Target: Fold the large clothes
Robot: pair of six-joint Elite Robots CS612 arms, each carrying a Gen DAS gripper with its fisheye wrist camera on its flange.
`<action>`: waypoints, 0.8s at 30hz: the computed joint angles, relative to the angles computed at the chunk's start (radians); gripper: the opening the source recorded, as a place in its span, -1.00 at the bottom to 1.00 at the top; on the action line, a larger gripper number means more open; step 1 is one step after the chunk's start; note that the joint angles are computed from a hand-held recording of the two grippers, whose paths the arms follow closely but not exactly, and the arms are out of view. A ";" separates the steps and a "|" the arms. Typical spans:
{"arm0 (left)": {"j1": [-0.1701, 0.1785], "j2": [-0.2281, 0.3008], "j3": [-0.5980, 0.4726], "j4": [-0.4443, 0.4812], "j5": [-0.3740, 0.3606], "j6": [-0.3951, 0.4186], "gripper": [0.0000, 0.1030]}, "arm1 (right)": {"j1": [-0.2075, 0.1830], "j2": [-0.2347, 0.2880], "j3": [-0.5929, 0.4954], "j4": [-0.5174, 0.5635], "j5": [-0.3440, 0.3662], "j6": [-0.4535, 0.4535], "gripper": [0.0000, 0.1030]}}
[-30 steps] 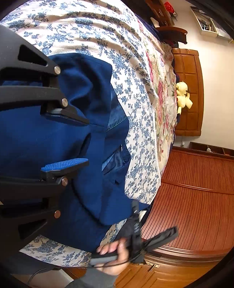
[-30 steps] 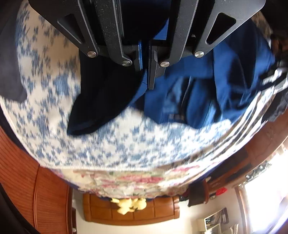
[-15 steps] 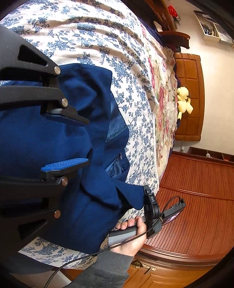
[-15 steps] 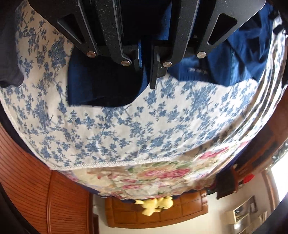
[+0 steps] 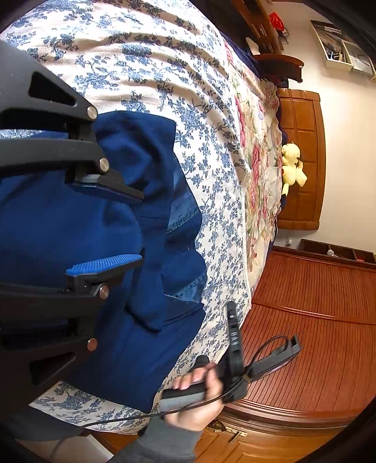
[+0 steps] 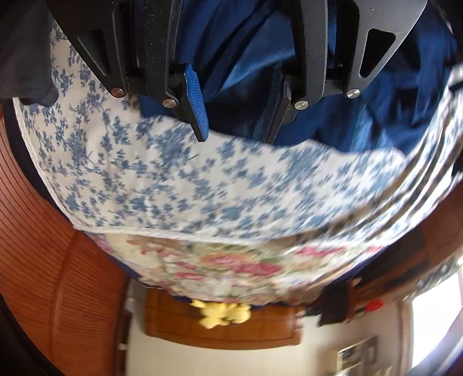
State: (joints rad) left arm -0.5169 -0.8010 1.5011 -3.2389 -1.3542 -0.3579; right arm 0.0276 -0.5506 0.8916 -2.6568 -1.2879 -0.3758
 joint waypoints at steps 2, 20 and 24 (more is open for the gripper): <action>0.000 -0.002 0.003 0.005 0.010 0.002 -0.32 | 0.002 -0.017 0.040 0.021 0.035 -0.031 -0.24; 0.009 -0.009 0.020 0.009 0.018 -0.011 -0.32 | 0.058 0.018 0.030 0.269 0.066 -0.195 -0.16; 0.009 -0.008 0.019 0.008 0.017 -0.012 -0.32 | 0.061 0.020 0.017 0.342 0.078 -0.248 -0.14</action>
